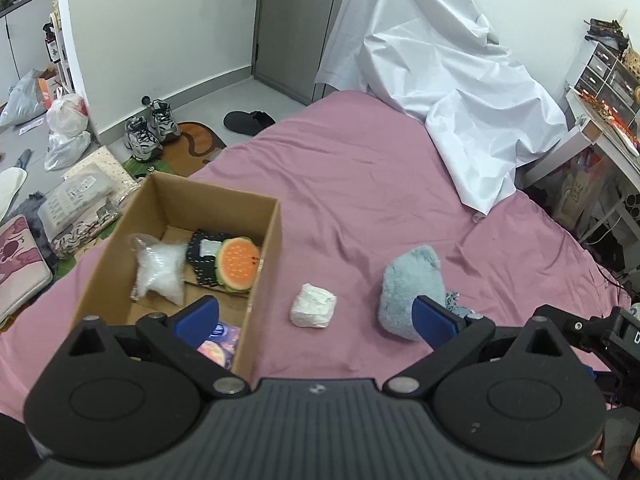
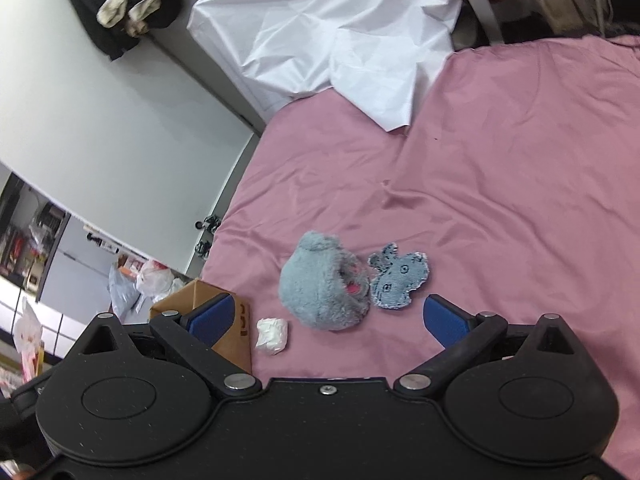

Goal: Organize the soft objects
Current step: 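Move the left tool toward the white cloth while the right tool approaches the blue patterned fabric, then grasp the white cloth with the left tool while the right tool grasps the blue fabric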

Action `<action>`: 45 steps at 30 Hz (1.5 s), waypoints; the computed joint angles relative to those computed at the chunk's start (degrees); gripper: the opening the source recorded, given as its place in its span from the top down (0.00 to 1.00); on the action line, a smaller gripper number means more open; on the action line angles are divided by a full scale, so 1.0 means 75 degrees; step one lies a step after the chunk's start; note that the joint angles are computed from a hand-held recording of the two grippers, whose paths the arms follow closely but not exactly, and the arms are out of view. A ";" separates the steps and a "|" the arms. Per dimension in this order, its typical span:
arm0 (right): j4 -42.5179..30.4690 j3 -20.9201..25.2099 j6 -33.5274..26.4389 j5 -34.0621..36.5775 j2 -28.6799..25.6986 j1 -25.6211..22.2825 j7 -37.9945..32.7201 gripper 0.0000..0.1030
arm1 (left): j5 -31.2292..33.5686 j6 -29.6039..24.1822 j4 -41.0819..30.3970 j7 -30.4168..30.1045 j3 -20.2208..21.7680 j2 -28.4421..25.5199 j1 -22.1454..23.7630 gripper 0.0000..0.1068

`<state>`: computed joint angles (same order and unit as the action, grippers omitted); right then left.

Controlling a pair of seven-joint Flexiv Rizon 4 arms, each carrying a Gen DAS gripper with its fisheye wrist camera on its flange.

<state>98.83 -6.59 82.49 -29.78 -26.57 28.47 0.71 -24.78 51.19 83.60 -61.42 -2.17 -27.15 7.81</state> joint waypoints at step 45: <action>-0.1956 0.1305 -0.1448 0.2684 -0.1755 -0.1048 -0.0873 0.32 | 0.2597 -0.0398 -0.2138 -0.1836 0.0685 -0.2439 -0.1059 0.56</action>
<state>84.16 3.20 71.63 -9.65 -39.73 20.61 -5.84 -5.30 48.20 67.57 -75.19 2.96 -45.45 -0.13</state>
